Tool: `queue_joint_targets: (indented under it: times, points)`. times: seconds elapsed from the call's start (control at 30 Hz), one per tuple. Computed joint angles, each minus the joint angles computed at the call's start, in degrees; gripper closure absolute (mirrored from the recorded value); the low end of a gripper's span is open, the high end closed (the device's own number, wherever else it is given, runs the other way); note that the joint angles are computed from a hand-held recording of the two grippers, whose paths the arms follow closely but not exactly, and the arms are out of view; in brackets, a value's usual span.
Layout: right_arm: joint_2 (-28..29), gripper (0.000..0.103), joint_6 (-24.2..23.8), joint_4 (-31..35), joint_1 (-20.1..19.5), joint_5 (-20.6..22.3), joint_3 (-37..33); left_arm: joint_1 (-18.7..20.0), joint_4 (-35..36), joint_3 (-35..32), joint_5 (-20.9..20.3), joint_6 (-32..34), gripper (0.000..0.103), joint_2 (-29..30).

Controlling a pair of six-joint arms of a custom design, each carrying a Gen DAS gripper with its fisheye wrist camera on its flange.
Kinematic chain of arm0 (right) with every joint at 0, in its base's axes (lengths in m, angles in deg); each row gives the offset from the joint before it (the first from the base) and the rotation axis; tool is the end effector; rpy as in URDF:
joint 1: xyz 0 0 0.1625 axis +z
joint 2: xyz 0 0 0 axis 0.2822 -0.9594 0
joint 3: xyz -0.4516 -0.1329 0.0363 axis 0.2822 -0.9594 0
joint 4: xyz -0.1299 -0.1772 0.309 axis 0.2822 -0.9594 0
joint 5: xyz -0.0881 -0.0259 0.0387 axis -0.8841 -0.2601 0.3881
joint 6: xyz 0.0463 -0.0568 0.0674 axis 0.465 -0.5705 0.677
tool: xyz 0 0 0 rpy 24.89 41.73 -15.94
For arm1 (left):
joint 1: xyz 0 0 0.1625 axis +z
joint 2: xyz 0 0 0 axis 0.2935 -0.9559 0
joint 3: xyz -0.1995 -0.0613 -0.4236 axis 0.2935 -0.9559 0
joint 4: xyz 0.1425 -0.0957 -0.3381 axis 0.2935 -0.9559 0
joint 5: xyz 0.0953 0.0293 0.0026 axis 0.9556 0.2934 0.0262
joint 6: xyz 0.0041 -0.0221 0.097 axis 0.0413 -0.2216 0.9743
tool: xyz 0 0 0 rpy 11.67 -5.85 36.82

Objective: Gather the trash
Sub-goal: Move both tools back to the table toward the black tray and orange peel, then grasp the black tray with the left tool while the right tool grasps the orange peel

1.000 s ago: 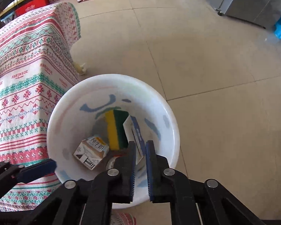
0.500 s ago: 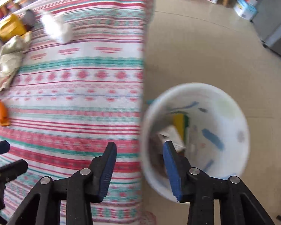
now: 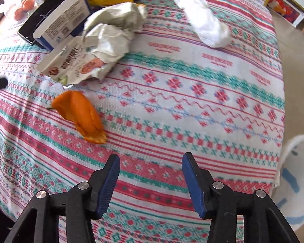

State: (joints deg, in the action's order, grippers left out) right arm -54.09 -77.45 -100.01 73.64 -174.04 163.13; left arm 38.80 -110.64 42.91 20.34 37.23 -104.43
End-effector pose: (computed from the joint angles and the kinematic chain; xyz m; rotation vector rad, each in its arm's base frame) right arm 0.0741 -0.5976 0.2456 0.3390 -2.4446 0.1493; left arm -0.2308 -0.6756 0.1156 0.0969 2.5576 -0.2461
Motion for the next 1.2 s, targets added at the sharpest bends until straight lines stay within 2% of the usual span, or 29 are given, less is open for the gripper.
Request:
queue_joint_targets:
  times: [0.1, 0.2, 0.4, 0.5, 0.57, 0.67, 0.73, 0.77, 0.8, 0.83, 0.9, 1.0, 1.03, 1.13, 1.2]
  points:
    - [1.35, 0.047, 1.12, 1.05, 0.47, 1.01, -1.14, 2.99, -4.79, -0.79, -3.27, -2.91, 0.043, -0.66]
    - [2.77, 0.047, 1.38, 1.06, 1.27, 0.93, -1.8, 4.85, -6.63, -2.67, -7.02, -4.58, 0.043, 0.3]
    - [5.91, 0.047, 1.1, 1.64, 2.83, 0.9, -3.53, 6.46, -10.6, -5.47, -10.44, -6.75, 0.043, 3.24]
    - [7.84, 0.047, 0.71, 0.71, 3.57, 0.67, -4.04, 7.01, -10.4, -6.97, -11.38, -7.45, 0.043, 4.4]
    - [8.64, 0.047, 0.66, -0.03, 3.84, 0.17, -4.14, 7.29, -12.86, -7.06, -11.77, -7.74, 0.043, 4.92]
    - [9.7, 0.047, 0.68, 0.73, 4.03, 0.25, -5.37, 7.79, -11.53, -9.11, -10.38, -10.76, 0.044, 6.44]
    - [11.01, 0.047, 0.36, 1.01, 4.26, -0.27, -6.55, 8.39, -10.21, -10.24, -9.8, -13.39, 0.053, 7.39]
    - [11.51, 0.047, -0.21, 0.97, 4.29, -0.16, -6.9, 8.49, -10.05, -10.55, -9.17, -13.22, 0.064, 7.66]
    - [11.93, 0.047, -1.08, 0.86, 4.13, 0.08, -7.3, 8.31, -10.1, -10.74, -8.12, -12.72, 0.071, 7.84]
    - [12.51, 0.047, -1.61, 0.54, 4.29, -0.02, -7.54, 8.29, -10.11, -11.13, -7.82, -12.14, 0.073, 8.13]
    - [13.87, 0.047, -2.29, -0.26, 4.81, -0.9, -8.09, 8.61, -10.13, -11.19, -8.14, -11.79, 0.086, 8.2]
    - [15.89, 0.05, -2.62, -0.45, 5.16, -1.16, -9.45, 8.67, -10.29, -11.21, -7.17, -11.17, 0.095, 8.41]
    - [16.43, 0.058, -2.57, -0.32, 5.17, -1.05, -9.8, 8.58, -10.46, -10.93, -6.88, -11.12, 0.096, 8.32]
    - [17.41, 0.067, -3.35, -0.65, 5.2, -1.68, -10.2, 8.42, -10.99, -9.32, -6.44, -11.52, 0.097, 7.41]
    - [17.56, 0.07, -3.95, -1.11, 5.13, -1.46, -10.06, 8.38, -10.25, -8.68, -6.69, -11.63, 0.097, 6.91]
